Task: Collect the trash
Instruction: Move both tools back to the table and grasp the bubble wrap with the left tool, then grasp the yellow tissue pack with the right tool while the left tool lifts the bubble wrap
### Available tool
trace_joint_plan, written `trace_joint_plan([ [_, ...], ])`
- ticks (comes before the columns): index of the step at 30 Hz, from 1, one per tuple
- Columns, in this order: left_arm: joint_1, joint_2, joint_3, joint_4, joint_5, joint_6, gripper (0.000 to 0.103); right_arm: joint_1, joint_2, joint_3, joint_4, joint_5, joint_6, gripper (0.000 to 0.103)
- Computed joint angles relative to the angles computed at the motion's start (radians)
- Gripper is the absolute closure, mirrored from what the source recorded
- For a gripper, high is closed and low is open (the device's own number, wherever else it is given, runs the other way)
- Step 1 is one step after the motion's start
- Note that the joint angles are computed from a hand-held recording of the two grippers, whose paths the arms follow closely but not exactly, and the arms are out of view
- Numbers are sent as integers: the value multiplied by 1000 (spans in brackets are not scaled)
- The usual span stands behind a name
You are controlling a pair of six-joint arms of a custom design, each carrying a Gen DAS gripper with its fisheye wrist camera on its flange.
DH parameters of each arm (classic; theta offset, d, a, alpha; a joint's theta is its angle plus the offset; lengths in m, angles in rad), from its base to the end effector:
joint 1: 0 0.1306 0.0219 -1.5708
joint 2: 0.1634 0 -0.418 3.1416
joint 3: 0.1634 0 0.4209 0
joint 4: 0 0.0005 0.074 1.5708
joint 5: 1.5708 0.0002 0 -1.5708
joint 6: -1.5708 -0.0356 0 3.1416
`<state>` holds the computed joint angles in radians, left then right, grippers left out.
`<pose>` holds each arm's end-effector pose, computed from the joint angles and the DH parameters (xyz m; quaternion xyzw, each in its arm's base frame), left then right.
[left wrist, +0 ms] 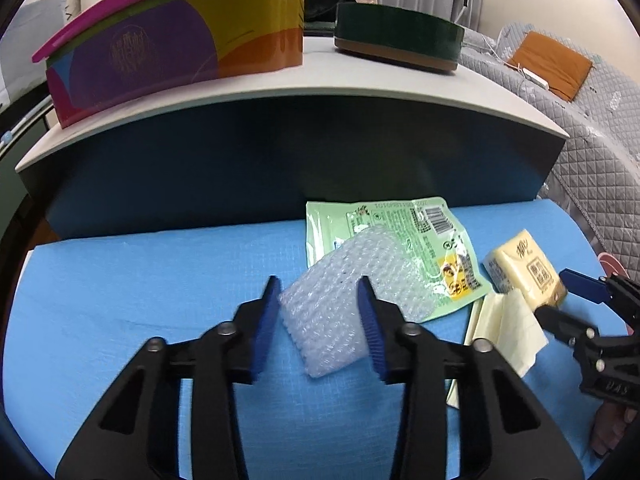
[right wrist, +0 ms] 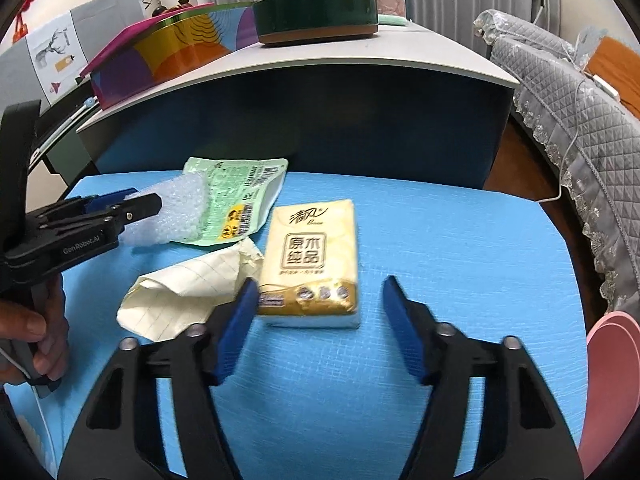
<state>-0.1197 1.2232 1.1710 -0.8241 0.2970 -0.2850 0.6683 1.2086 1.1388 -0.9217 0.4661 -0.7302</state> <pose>0.4302 -0.0627 0.4364 0.2362 0.9009 -0.1109 0.3469 0.3375 0.2454 0.4224 0.0948 0.9299 0.0095 0.3551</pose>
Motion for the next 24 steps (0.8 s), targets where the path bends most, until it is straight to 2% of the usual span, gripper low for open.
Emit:
trace_joint_plan([
  [2, 3, -7, -3, -9, 0, -5, 77, 5, 0, 4, -10, 6, 0, 54],
  [5, 6, -16, -2, -19, 11, -5, 84, 11, -11, 1, -20, 11, -10, 57],
  [10, 8, -46, -6, -32, 28, -10, 89, 24, -30, 3, -49, 34, -26, 58],
  [17, 13, -85, -7, -63, 59, -2, 89, 60, -63, 13, -102, 78, -42, 60],
  [18, 14, -93, -9, -67, 65, -4, 89, 66, -69, 12, -112, 83, -46, 63],
  [19, 14, -100, -11, -71, 67, -8, 89, 71, -75, 13, -127, 87, -48, 76],
  [20, 15, -107, -14, -75, 70, -14, 89, 75, -78, 14, -138, 84, -49, 94],
  [24, 16, -144, -29, -85, 77, -25, 89, 95, -112, 3, -171, 97, -63, 92],
])
